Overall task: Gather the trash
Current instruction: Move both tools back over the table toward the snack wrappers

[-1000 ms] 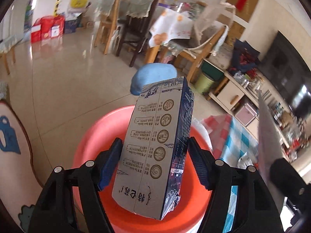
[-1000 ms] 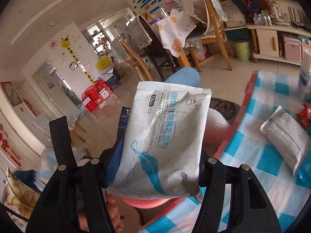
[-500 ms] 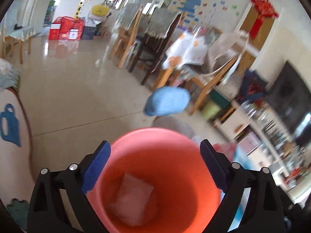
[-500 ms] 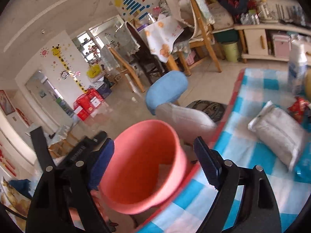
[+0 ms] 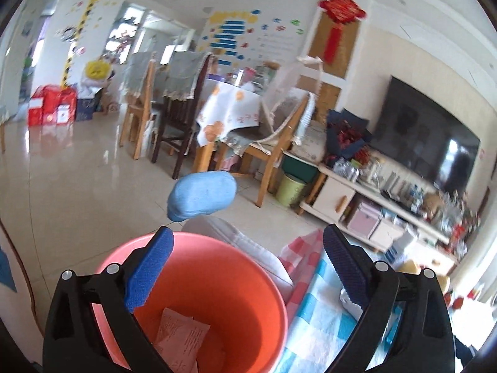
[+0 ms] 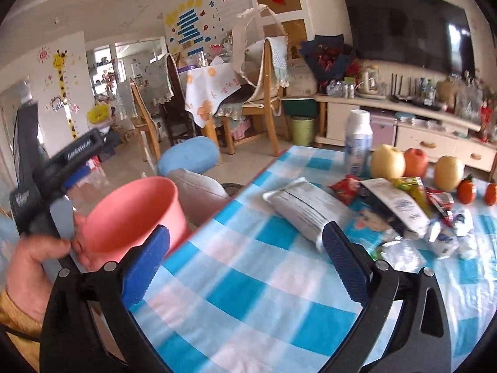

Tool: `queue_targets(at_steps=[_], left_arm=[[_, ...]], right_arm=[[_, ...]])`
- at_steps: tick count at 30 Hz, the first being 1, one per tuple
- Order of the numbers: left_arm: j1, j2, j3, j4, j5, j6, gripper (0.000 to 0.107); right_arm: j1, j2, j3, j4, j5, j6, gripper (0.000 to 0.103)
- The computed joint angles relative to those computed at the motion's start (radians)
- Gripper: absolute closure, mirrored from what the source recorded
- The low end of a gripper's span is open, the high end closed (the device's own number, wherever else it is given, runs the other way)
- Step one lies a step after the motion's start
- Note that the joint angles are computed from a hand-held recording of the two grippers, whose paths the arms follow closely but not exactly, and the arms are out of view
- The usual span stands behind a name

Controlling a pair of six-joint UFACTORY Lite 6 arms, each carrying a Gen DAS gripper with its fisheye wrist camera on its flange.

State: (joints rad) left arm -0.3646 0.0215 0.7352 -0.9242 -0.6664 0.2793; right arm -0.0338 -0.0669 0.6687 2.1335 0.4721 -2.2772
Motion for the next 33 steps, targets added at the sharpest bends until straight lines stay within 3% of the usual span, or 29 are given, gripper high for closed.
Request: queue_targets(at_steps=[3,8,15,21,30,33], left_arm=[[-0.073,0.026,0.050,-0.090,0.015,0.115,0.011],[-0.098,0.077,0.111,0.027,0.134,0.029,0.011],[-0.163,0.197,0.209,0.044,0.192,0.023,0.011],[-0.211,0.274,0.280,0.009,0.205,0.052,0.011],[-0.255,0.353,0.394,-0.024,0.259,0.100,0.011],[-0.251,0.406,0.472,0.073,0.322,-0.022,0.011]], right_arm=[[-0.054,-0.056,-0.067,0.004,-0.008,-0.047,0.004],[-0.140,-0.076,-0.115,-0.032,-0.001,-0.104,0.004],[-0.311,-0.049,-0.125,-0.151,0.096,-0.117,0.004],[-0.480,0.022,-0.064,-0.307,0.198,-0.021,0.004],[-0.640,0.170,0.111,-0.440,0.267,0.138,0.004],[-0.693,0.234,0.189,-0.448,0.291,0.181,0.004]])
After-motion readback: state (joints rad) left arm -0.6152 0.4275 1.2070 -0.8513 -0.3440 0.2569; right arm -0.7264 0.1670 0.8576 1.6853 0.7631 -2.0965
